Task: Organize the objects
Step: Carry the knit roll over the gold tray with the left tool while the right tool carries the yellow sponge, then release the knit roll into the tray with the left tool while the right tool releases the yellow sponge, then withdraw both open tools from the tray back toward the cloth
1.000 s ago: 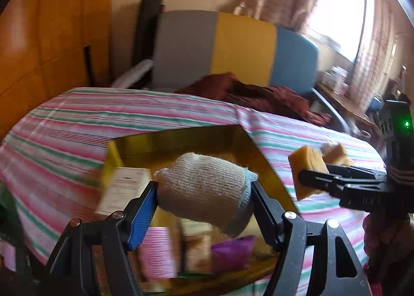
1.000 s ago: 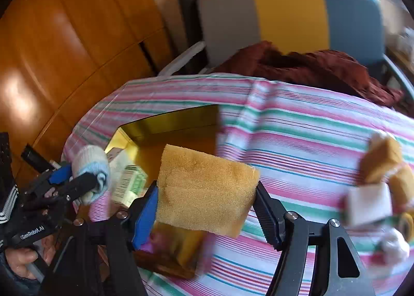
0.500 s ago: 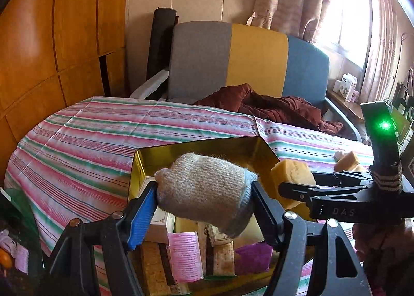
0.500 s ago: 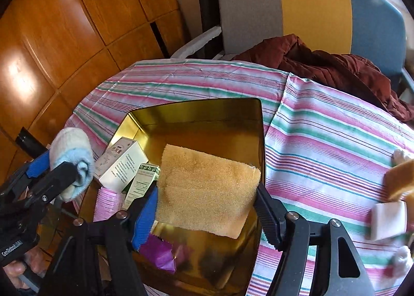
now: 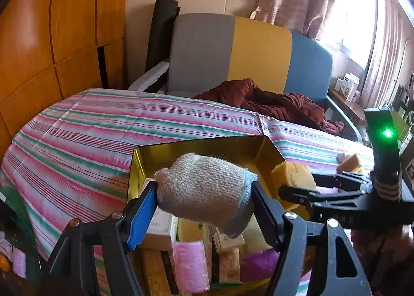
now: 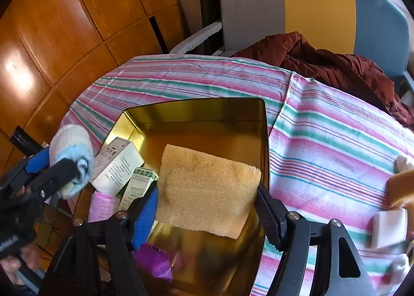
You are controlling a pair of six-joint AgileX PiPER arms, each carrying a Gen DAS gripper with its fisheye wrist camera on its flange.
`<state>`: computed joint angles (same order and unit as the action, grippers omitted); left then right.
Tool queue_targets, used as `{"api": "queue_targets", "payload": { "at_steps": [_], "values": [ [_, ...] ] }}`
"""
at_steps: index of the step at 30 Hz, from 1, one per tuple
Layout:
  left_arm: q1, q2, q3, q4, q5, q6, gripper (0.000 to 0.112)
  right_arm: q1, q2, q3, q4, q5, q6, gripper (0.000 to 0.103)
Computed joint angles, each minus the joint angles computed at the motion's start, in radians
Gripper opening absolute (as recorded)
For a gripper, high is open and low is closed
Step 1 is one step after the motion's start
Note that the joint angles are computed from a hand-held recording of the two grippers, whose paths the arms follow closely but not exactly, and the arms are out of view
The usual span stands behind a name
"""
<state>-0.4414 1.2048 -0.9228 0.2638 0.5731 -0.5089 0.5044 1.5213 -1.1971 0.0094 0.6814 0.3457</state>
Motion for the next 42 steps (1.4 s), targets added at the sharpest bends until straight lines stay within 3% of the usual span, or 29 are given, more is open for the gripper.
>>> {"api": "queue_targets", "payload": {
  "at_steps": [7,15,17,19,21,25,33,38,42],
  "values": [
    [0.117,0.095,-0.088,-0.208,-0.01,0.229,0.072,-0.022,0.058,-0.062,0.023,0.011,-0.032,0.072],
    [0.14,0.239,-0.2,-0.23,0.007,0.254,0.076,-0.055,0.167,-0.177,0.039,0.034,-0.054,0.073],
    [0.148,0.277,-0.228,-0.245,-0.002,0.264,0.084,-0.062,0.201,-0.216,0.018,0.033,-0.033,0.077],
    [0.156,0.28,-0.227,-0.259,-0.019,0.254,0.086,-0.069,0.223,-0.241,-0.002,0.027,-0.017,0.102],
    [0.162,0.259,-0.205,-0.277,-0.04,0.258,0.09,-0.07,0.217,-0.238,-0.028,0.021,0.001,0.103],
    [0.139,0.201,-0.15,-0.225,-0.056,0.222,0.092,-0.073,0.174,-0.169,-0.037,0.005,0.021,0.103],
    [0.048,0.069,-0.028,0.018,-0.044,-0.045,0.092,-0.021,0.075,-0.023,-0.121,-0.048,0.153,0.103],
    [-0.03,0.001,0.018,0.213,0.005,-0.275,0.091,0.06,0.023,0.016,-0.293,-0.04,0.296,0.103],
    [-0.062,-0.043,0.043,0.22,0.024,-0.311,0.091,0.114,-0.032,0.055,-0.424,-0.038,0.417,0.103]
  ]
}}
